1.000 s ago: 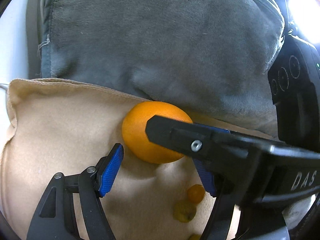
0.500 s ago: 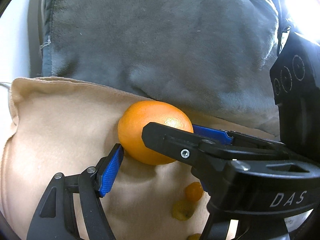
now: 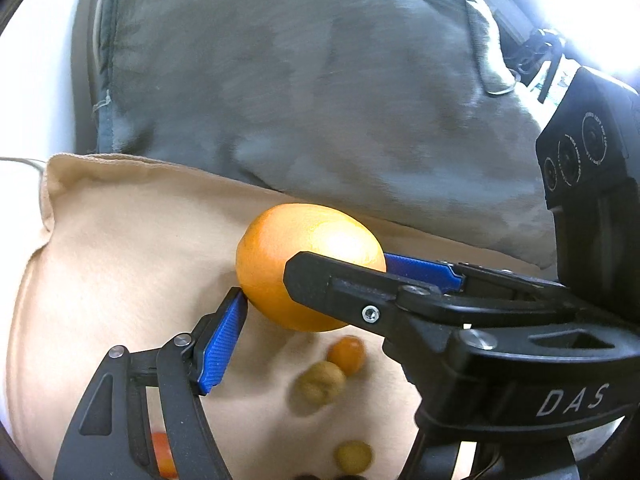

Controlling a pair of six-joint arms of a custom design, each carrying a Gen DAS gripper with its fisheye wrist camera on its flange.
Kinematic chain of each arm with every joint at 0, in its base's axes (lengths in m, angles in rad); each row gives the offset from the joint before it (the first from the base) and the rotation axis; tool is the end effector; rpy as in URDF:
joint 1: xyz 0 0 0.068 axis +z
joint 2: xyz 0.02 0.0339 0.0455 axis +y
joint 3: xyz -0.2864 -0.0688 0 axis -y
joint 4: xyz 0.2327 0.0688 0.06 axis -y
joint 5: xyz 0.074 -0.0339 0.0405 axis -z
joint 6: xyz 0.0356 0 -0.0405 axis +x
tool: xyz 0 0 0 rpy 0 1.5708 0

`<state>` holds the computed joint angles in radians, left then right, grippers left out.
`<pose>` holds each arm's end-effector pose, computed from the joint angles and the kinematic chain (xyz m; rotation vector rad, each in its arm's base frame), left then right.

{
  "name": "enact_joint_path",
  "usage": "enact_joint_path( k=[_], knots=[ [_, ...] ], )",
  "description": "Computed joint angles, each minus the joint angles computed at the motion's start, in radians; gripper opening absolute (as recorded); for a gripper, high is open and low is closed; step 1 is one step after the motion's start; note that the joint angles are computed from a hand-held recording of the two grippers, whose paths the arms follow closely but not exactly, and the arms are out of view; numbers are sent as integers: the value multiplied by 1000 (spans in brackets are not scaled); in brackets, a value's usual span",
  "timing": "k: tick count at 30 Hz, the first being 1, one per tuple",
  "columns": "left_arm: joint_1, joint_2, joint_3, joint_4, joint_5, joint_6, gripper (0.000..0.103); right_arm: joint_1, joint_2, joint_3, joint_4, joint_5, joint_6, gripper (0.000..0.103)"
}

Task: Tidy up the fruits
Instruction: 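Carry the large orange onto the plate beside the tangerine and release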

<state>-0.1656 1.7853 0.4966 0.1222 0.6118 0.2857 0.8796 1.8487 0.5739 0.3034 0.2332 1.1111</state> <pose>0.2372 -0.0604 0.0917 0.7455 2.4955 -0.7874 0.1881 0.2144 0.0941 0.3907 2.5519 0.5044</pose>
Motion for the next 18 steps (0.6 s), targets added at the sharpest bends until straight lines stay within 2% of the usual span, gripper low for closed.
enact_joint_path(
  k=[2,10,12,18],
  knots=[
    [-20,-36,-28,8,-4,-17,68,17,-38,-25,-16,15,16,70],
    [-212,-120,-116,118,-64,-193,68,91,-199,-149,-81,85,112,70],
    [-259,-124,-156,175,-78,-227,68,113,-248,-181,-110,105,143,70],
    [-490,-144,-200,285,-167,-408,68,190,-389,-269,-211,160,255,70]
  ],
)
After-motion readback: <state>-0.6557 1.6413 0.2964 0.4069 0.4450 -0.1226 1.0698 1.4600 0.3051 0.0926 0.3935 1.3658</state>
